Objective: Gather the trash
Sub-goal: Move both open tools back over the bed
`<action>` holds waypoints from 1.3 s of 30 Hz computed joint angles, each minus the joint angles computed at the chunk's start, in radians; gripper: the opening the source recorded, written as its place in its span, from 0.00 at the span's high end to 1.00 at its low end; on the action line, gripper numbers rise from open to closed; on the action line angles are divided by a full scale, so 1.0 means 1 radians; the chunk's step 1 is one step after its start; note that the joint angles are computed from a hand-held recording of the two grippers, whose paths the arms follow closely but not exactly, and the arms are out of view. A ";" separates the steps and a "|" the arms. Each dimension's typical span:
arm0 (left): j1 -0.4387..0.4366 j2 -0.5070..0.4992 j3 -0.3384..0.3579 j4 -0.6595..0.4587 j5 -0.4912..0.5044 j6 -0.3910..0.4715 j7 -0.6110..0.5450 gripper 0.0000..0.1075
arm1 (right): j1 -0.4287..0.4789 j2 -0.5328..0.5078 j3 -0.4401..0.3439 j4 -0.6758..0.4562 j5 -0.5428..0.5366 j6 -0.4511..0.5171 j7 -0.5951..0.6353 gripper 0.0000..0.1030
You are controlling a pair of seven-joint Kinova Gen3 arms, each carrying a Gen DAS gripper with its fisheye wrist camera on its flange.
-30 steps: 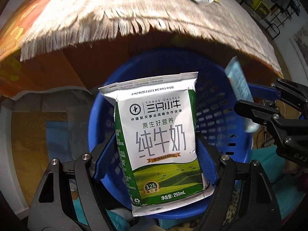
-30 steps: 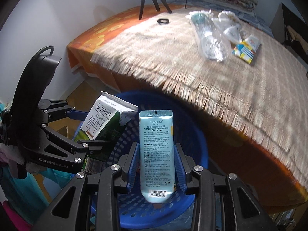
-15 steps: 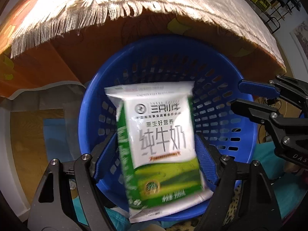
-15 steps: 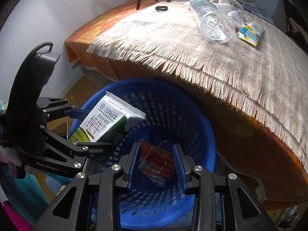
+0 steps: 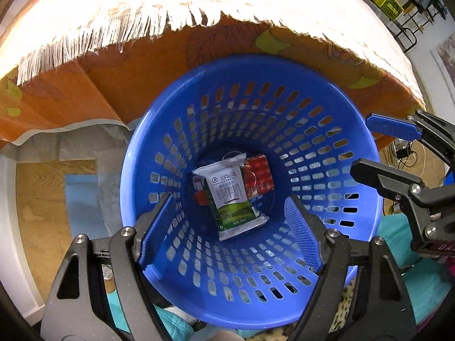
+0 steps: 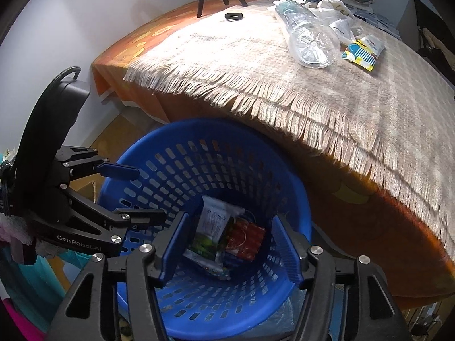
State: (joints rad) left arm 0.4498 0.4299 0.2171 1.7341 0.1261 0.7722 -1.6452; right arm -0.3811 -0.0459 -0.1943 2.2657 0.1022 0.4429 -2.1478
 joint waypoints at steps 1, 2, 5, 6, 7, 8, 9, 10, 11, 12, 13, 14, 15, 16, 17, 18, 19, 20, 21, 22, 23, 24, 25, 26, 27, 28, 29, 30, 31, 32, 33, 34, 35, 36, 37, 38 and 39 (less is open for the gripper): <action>0.001 -0.002 0.000 0.001 0.000 -0.003 0.001 0.24 | 0.000 -0.003 -0.001 0.001 0.003 0.003 -0.004 0.38; 0.002 -0.003 0.000 0.001 0.001 -0.003 0.002 0.24 | 0.000 -0.005 -0.003 0.001 0.008 0.005 -0.010 0.37; 0.000 -0.006 0.002 0.000 0.003 -0.003 0.000 0.24 | 0.000 -0.012 -0.011 0.000 0.033 0.012 -0.041 0.32; -0.001 -0.007 0.003 0.000 0.005 -0.003 -0.003 0.24 | 0.000 -0.014 -0.015 0.000 0.044 0.015 -0.054 0.31; -0.003 -0.007 0.004 -0.001 0.006 -0.003 -0.006 0.24 | 0.000 -0.016 -0.016 -0.001 0.051 0.017 -0.061 0.29; -0.004 -0.008 0.004 -0.002 0.007 -0.004 -0.008 0.24 | 0.000 -0.017 -0.018 -0.002 0.058 0.019 -0.070 0.28; -0.006 -0.009 0.004 -0.002 0.009 -0.005 -0.010 0.24 | 0.000 -0.019 -0.022 -0.003 0.068 0.023 -0.082 0.26; -0.009 -0.012 0.005 -0.003 0.011 -0.007 -0.014 0.24 | 0.000 -0.022 -0.024 -0.004 0.076 0.026 -0.092 0.23; -0.012 -0.015 0.005 -0.002 0.014 -0.011 -0.017 0.24 | 0.000 -0.025 -0.026 -0.006 0.084 0.028 -0.103 0.22; -0.014 -0.017 0.004 -0.003 0.015 -0.015 -0.019 0.24 | 0.001 -0.029 -0.026 -0.006 0.088 0.029 -0.109 0.18; -0.017 -0.019 0.004 -0.005 0.017 -0.016 -0.023 0.24 | 0.004 -0.035 -0.032 -0.008 0.106 0.034 -0.131 0.16; -0.023 -0.020 0.005 -0.009 0.022 -0.016 -0.027 0.24 | 0.007 -0.038 -0.036 -0.009 0.120 0.038 -0.148 0.15; -0.030 -0.021 0.007 -0.013 0.029 -0.016 -0.032 0.24 | 0.009 -0.041 -0.039 -0.012 0.134 0.042 -0.163 0.14; -0.038 -0.023 0.008 -0.021 0.038 -0.016 -0.037 0.24 | 0.012 -0.045 -0.040 -0.015 0.145 0.045 -0.174 0.13; -0.043 -0.024 0.008 -0.025 0.045 -0.017 -0.040 0.24 | 0.015 -0.050 -0.040 -0.016 0.152 0.047 -0.182 0.13; -0.051 -0.026 0.010 -0.030 0.055 -0.019 -0.045 0.24 | 0.020 -0.056 -0.041 -0.018 0.164 0.050 -0.193 0.11; -0.060 -0.028 0.012 -0.038 0.066 -0.022 -0.052 0.24 | 0.023 -0.060 -0.043 -0.019 0.172 0.052 -0.199 0.09; -0.065 -0.029 0.011 -0.049 0.073 -0.020 -0.054 0.24 | 0.029 -0.066 -0.044 -0.023 0.184 0.058 -0.209 0.09; -0.068 -0.030 0.009 -0.061 0.074 -0.017 -0.055 0.24 | 0.034 -0.071 -0.041 -0.026 0.188 0.062 -0.209 0.08; -0.068 -0.030 0.007 -0.077 0.074 -0.012 -0.055 0.24 | 0.038 -0.075 -0.035 -0.029 0.183 0.061 -0.198 0.08; -0.067 -0.028 0.004 -0.097 0.071 -0.004 -0.053 0.24 | 0.041 -0.081 -0.021 -0.032 0.166 0.059 -0.173 0.08; -0.067 -0.025 0.003 -0.114 0.070 0.004 -0.052 0.24 | 0.045 -0.086 -0.009 -0.037 0.149 0.060 -0.147 0.08; -0.068 -0.022 0.001 -0.136 0.069 0.011 -0.052 0.24 | 0.051 -0.088 -0.003 -0.042 0.138 0.061 -0.129 0.08; -0.064 -0.018 -0.002 -0.156 0.063 0.018 -0.047 0.24 | 0.058 -0.088 0.001 -0.048 0.132 0.063 -0.112 0.08; -0.060 -0.013 -0.006 -0.177 0.056 0.025 -0.043 0.24 | 0.066 -0.089 0.005 -0.057 0.130 0.067 -0.099 0.08; -0.056 -0.008 -0.010 -0.201 0.048 0.032 -0.039 0.24 | 0.075 -0.091 0.010 -0.065 0.126 0.069 -0.085 0.08; -0.051 -0.004 -0.014 -0.223 0.037 0.038 -0.035 0.24 | 0.081 -0.092 0.017 -0.073 0.115 0.069 -0.068 0.08; -0.048 0.003 -0.018 -0.245 0.028 0.041 -0.033 0.24 | 0.085 -0.092 0.033 -0.081 0.092 0.066 -0.035 0.08; -0.046 0.011 -0.021 -0.272 0.019 0.048 -0.030 0.24 | 0.090 -0.091 0.045 -0.089 0.070 0.064 -0.006 0.08; -0.044 0.023 -0.023 -0.297 0.015 0.054 -0.026 0.24 | 0.097 -0.089 0.053 -0.099 0.055 0.062 0.016 0.08; -0.045 0.034 -0.025 -0.324 0.014 0.065 -0.022 0.24 | 0.106 -0.086 0.049 -0.107 0.055 0.064 0.022 0.08; -0.044 0.047 -0.029 -0.353 0.011 0.075 -0.013 0.25 | 0.114 -0.081 0.047 -0.119 0.062 0.069 0.028 0.08; -0.043 0.060 -0.033 -0.380 0.008 0.083 -0.005 0.25 | 0.122 -0.076 0.043 -0.131 0.072 0.073 0.031 0.08; -0.042 0.072 -0.036 -0.405 0.005 0.093 0.002 0.25 | 0.126 -0.071 0.044 -0.142 0.075 0.076 0.043 0.08; -0.041 0.087 -0.038 -0.435 0.002 0.104 0.007 0.25 | 0.130 -0.066 0.042 -0.151 0.082 0.079 0.045 0.08; -0.041 0.101 -0.040 -0.461 -0.002 0.113 0.010 0.25 | 0.134 -0.058 0.043 -0.164 0.089 0.084 0.050 0.08; -0.043 0.109 -0.043 -0.481 -0.005 0.123 0.014 0.25 | 0.137 -0.051 0.047 -0.174 0.090 0.088 0.059 0.08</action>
